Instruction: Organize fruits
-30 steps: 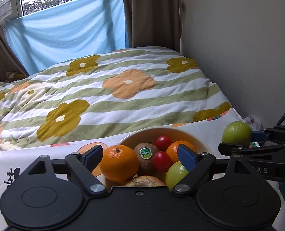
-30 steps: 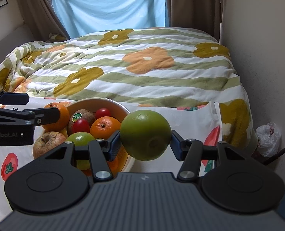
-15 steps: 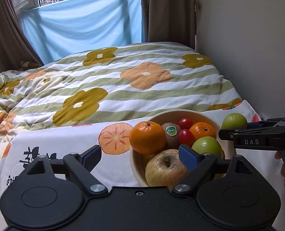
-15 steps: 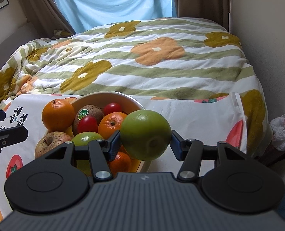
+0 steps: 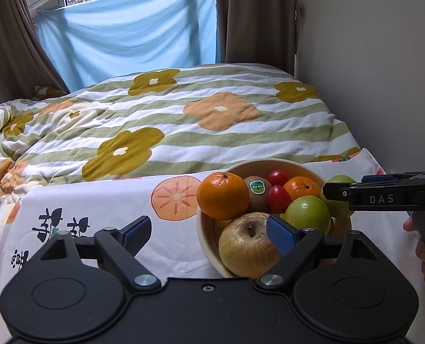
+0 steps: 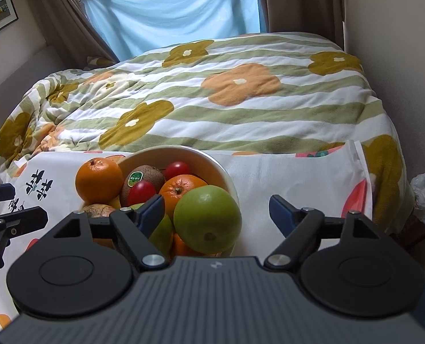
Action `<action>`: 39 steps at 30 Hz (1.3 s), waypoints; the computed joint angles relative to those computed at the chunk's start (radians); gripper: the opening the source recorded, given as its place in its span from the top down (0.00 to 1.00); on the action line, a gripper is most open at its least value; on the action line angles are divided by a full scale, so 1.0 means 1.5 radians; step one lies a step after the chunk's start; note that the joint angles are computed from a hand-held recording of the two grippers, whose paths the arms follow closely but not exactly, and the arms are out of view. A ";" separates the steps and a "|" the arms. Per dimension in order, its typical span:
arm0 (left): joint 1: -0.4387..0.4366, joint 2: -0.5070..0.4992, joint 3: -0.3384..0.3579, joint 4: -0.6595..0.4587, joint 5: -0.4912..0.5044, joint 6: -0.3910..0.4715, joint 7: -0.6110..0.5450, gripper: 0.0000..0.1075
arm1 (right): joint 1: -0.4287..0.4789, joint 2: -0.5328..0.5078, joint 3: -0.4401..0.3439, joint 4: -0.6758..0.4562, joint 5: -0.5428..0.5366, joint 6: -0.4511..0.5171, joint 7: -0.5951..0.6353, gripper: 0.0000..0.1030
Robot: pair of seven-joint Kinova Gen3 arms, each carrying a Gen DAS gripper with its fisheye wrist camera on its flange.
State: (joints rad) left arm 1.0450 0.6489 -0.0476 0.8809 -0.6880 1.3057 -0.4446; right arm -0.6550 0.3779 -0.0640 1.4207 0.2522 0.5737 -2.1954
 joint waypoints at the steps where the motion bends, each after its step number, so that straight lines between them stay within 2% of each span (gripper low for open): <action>1: 0.001 -0.004 0.000 0.005 -0.001 -0.001 0.000 0.16 | -0.009 -0.005 0.007 0.002 0.009 0.001 -0.012 0.08; 8: 0.027 -0.054 0.000 0.059 -0.038 -0.008 0.044 0.16 | -0.079 -0.046 0.026 0.000 0.111 0.052 -0.105 0.08; 12: 0.044 -0.100 0.015 0.109 -0.072 -0.008 0.087 0.16 | -0.119 -0.074 0.012 -0.005 0.186 0.094 -0.178 0.08; 15: 0.053 -0.134 0.035 0.139 -0.102 0.003 0.107 0.16 | -0.153 -0.090 -0.008 -0.029 0.239 0.161 -0.231 0.07; 18: 0.066 -0.163 0.055 0.165 -0.136 0.022 0.132 0.16 | -0.190 -0.104 -0.031 -0.049 0.294 0.230 -0.297 0.01; 25: 0.092 -0.224 0.110 0.227 -0.197 0.086 0.195 0.16 | -0.262 -0.112 -0.093 -0.088 0.379 0.375 -0.375 0.00; 31: 0.093 -0.255 0.165 0.273 -0.224 0.130 0.230 0.12 | -0.323 -0.105 -0.121 -0.104 0.415 0.467 -0.426 0.00; 33: 0.091 -0.262 0.181 0.286 -0.225 0.142 0.245 0.05 | -0.346 -0.095 -0.125 -0.114 0.427 0.501 -0.440 0.00; 39: 0.093 -0.265 0.211 0.310 -0.214 0.172 0.285 0.04 | -0.385 -0.076 -0.123 -0.128 0.431 0.549 -0.462 0.00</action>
State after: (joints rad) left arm 1.1837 0.2513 0.2685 1.3452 -1.0096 1.5644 -0.0165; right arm -1.2323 0.2638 -0.2492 1.2280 0.8980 1.3974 -2.8887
